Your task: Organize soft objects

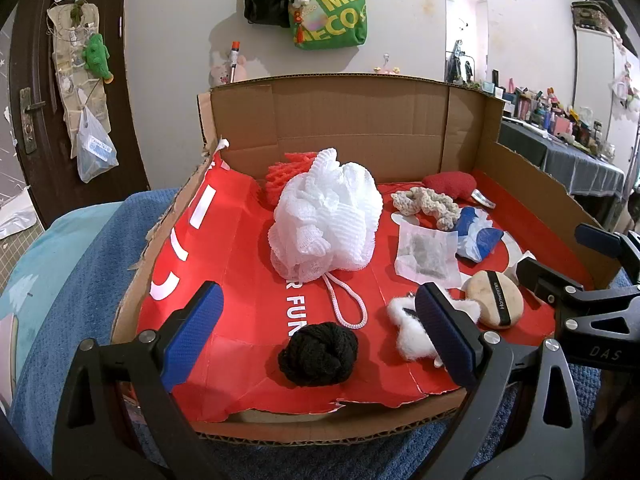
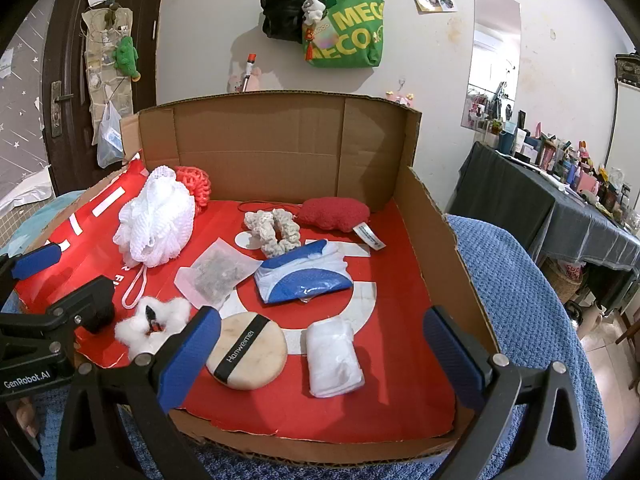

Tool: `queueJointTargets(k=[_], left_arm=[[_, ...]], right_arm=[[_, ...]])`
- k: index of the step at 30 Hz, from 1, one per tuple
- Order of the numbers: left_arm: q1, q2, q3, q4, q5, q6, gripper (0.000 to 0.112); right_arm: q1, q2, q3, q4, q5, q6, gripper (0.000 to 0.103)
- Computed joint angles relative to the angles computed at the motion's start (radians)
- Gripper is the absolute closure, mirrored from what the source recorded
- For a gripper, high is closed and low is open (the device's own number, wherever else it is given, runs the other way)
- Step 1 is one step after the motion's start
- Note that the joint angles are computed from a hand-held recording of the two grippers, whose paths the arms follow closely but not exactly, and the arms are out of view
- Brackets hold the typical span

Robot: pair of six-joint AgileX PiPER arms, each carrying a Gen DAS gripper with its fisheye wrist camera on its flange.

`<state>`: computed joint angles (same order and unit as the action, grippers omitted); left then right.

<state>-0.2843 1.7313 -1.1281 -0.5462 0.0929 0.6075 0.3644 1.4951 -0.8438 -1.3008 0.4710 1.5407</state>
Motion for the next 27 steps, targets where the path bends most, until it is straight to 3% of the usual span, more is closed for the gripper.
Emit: queueJointTargets(k=[27], left_arm=[[0.002, 0.001, -0.005, 0.021, 0.006, -0.021, 0.014]], right_arm=[[-0.001, 0.001, -0.001, 0.001, 0.0, -0.003, 0.0]])
